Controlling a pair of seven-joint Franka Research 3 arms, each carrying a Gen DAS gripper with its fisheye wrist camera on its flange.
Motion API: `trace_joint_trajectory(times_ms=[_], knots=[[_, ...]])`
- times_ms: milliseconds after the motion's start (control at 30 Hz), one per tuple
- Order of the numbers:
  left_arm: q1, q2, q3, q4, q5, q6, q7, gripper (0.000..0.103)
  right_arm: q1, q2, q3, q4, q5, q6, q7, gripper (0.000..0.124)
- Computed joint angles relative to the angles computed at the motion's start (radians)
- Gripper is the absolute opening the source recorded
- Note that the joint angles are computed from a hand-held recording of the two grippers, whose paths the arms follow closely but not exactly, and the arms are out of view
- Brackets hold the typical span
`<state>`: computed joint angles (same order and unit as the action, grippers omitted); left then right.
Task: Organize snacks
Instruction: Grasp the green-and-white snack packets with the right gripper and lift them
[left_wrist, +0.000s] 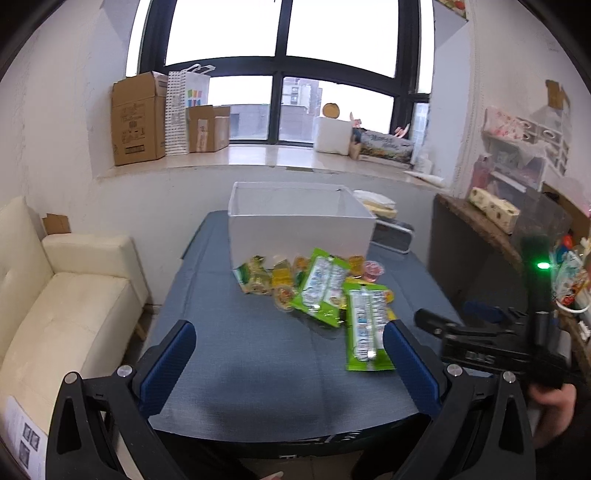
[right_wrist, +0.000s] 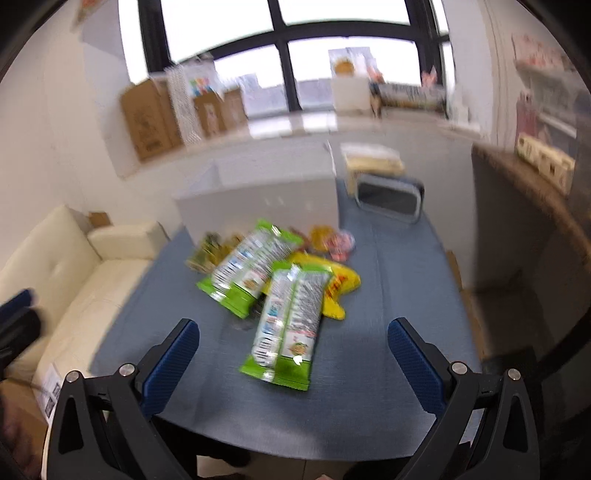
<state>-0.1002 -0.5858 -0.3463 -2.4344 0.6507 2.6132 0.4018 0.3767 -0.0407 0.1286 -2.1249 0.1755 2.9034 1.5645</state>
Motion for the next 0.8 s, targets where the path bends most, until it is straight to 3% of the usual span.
trace_joint_trajectory(times_ms=[133,400,567,633,800], knots=[[0.019,0.014,-0.007,-0.001,0.026,-0.014,-0.012,0.103,0.009,0.108,-0.016,0.078,-0.236,-0.022,0.181,0.103],[0.013,0.061,0.046,-0.016,-0.001,0.021,0.018,0.103,0.101,0.267,-0.087,0.227,-0.375,-0.095,0.312,0.103],[0.018,0.1,0.067,-0.009,-0.024,0.031,0.063,0.103,0.13,0.338,-0.114,0.303,-0.402,-0.151,0.341,0.103],[0.021,0.121,0.074,-0.001,-0.032,0.043,0.074,0.103,0.137,0.357,-0.121,0.323,-0.412,-0.172,0.345,0.093],[0.03,0.185,0.081,0.034,-0.034,0.074,0.11,0.103,0.118,0.39,-0.104,0.354,-0.352,-0.204,0.301,0.084]])
